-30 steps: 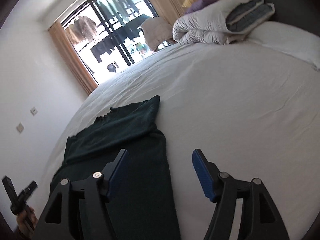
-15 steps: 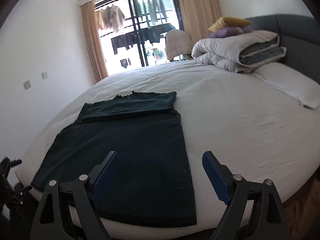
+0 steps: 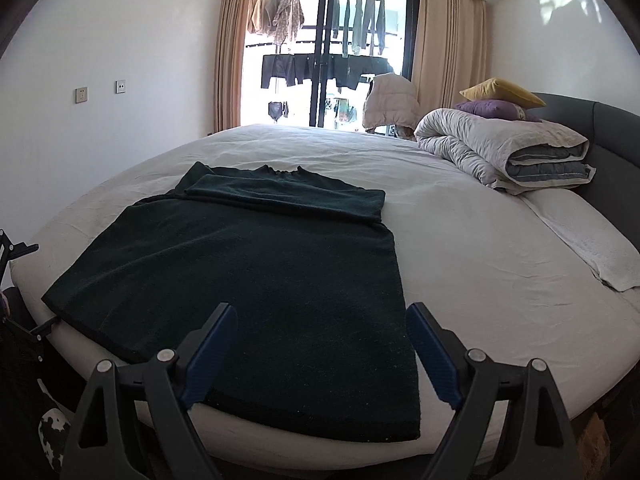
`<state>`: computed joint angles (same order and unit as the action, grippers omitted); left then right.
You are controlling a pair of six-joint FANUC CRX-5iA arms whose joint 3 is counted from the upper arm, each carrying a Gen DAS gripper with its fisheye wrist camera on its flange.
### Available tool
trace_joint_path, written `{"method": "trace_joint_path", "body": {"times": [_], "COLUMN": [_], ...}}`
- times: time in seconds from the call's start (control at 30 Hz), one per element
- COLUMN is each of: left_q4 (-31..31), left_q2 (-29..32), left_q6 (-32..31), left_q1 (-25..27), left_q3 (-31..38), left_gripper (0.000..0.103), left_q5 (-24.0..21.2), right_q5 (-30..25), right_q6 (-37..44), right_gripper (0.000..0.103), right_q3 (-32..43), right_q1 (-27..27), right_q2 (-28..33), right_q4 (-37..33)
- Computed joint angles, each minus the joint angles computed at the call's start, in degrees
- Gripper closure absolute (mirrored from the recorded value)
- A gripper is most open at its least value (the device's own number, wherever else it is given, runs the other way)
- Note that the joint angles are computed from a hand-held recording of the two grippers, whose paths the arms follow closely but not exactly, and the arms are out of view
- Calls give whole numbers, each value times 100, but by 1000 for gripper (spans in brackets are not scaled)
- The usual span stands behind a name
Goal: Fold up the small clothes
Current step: 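Move the left tool toward the folded sweater's edge, then grasp the sweater's long edge with the left tool while the right tool grasps its other end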
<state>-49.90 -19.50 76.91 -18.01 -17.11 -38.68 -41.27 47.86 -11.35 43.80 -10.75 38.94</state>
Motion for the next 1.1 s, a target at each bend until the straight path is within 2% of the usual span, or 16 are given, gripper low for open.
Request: {"method": "trace_joint_path", "body": {"times": [0.07, 0.17, 0.23, 0.3, 0.37, 0.4, 0.47, 0.57, 0.67, 0.73, 1.1], "left_q4": [-98, -458, -556, -470, -179, 108, 1025, 2013, 2379, 2637, 3547], "left_q2": [-83, -142, -116, -38, 62, 82, 78, 20, 25, 38, 83], "left_q6": [-66, 22, 53, 28, -115, -286, -860, -1320, -1359, -1449, -1247], "left_q1": [18, -58, -71, -26, 136, 270, 683, 1055, 1176, 1251, 1510], "left_q3": [-123, -255, -239, -166, -59, -25, 4, 5, 87, 128, 389], "left_gripper": [12, 22, 35, 58, 71, 72, 81, 86, 87, 92, 96], "left_q5": [165, 308, 341, 287, 299, 345, 525, 579, 517, 492, 434], "right_q5": [-36, -146, -203, -262, -344, -417, -552, -784, -997, -1098, -1223], "right_q6": [39, 156, 196, 276, 484, 669, 1028, 1552, 2051, 2286, 2779], "right_gripper": [15, 15, 15, 15, 15, 16, 18, 22, 32, 41, 43], "right_q3": [-25, -28, -58, -95, -117, -121, -196, -274, -178, -146, -620], "right_q1": [-5, -13, -3, 19, 50, 87, 183, 316, 372, 403, 674], "right_q2": [-21, -28, -54, -93, -134, -154, -209, -257, -200, -134, -37], "right_q4": [30, 20, 65, 113, 135, 123, 199, 235, -76, -158, 439]}}
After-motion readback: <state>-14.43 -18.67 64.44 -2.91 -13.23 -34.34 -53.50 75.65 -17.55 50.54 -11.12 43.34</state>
